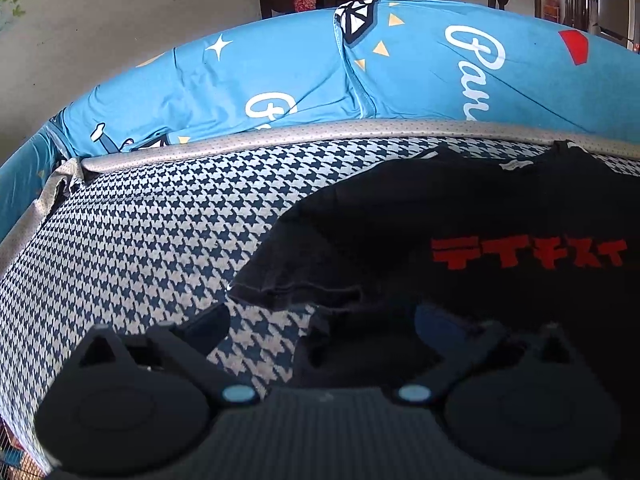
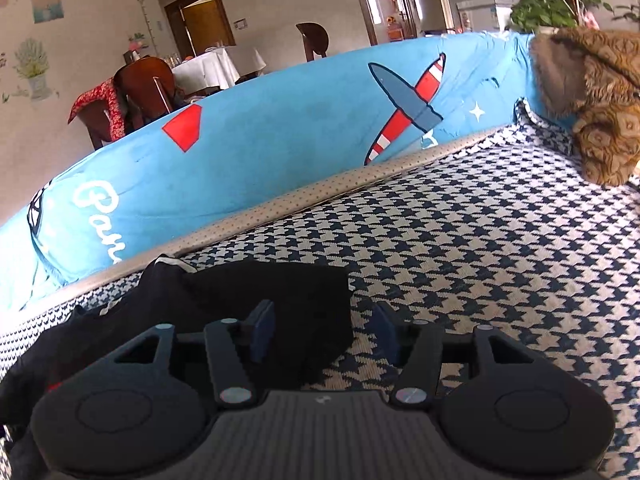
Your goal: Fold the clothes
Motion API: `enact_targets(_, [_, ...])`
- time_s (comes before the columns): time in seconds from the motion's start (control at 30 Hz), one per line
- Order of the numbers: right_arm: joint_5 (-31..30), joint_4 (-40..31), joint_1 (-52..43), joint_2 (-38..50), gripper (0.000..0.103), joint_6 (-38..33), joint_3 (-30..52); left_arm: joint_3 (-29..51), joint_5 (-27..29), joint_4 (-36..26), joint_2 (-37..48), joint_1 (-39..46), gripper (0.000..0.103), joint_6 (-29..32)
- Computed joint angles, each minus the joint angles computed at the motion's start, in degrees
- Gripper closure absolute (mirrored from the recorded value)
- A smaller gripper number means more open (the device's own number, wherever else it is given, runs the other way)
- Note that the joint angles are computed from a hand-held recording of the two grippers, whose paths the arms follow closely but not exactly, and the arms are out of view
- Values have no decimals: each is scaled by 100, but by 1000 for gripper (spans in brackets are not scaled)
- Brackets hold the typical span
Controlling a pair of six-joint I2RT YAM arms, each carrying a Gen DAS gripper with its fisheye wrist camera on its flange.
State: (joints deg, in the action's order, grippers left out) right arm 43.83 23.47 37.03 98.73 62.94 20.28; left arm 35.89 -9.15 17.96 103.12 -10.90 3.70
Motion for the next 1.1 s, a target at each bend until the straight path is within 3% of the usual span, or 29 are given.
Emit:
enact_targets(0.13, [-286, 773, -303, 391, 42, -78, 6, 136, 44, -126, 101, 67, 0, -26])
enact_targets(0.3, [-595, 1351, -617, 903, 43, 57, 136, 236, 60, -207, 174, 108, 0, -9])
enact_targets(0.37, [-639, 1458, -682, 1077, 52, -3, 239, 275, 49, -241, 217, 107, 0, 2])
enact_targets(0.43, [-791, 1609, -740, 1149, 95, -90, 275, 322, 57, -289, 260, 109, 0, 1])
enact_targets(0.53, [-244, 1284, -479, 980, 96, -198, 419, 376, 10, -318, 305, 71, 0, -10])
enact_targets(0.67, [950, 210, 17, 464, 96, -449, 678, 376, 59, -346, 294, -21, 0, -28])
enact_targets(0.77, [1226, -772, 155, 494, 96, -474, 1045, 380, -46, -343, 326, -167, 0, 31])
enact_targets(0.83, [949, -1597, 59, 617, 95, -238, 1337, 386, -102, -338, 358, -238, 0, 59])
enact_targets(0.9, [248, -1776, -181, 551, 95, -117, 1274, 391, -123, -355, 375, -280, 0, 78])
enact_targets(0.97, [-271, -1273, -377, 268, 92, 105, 788, 396, -144, -365, 392, -297, 0, 83])
enact_targets(1.0, [-439, -1025, -457, 100, 85, 207, 536, 391, -148, -366, 394, -294, 0, 86])
enact_targets(1.1, [-474, -375, -559, -578, 77, 495, -240, 400, -160, -365, 425, -323, 0, 46])
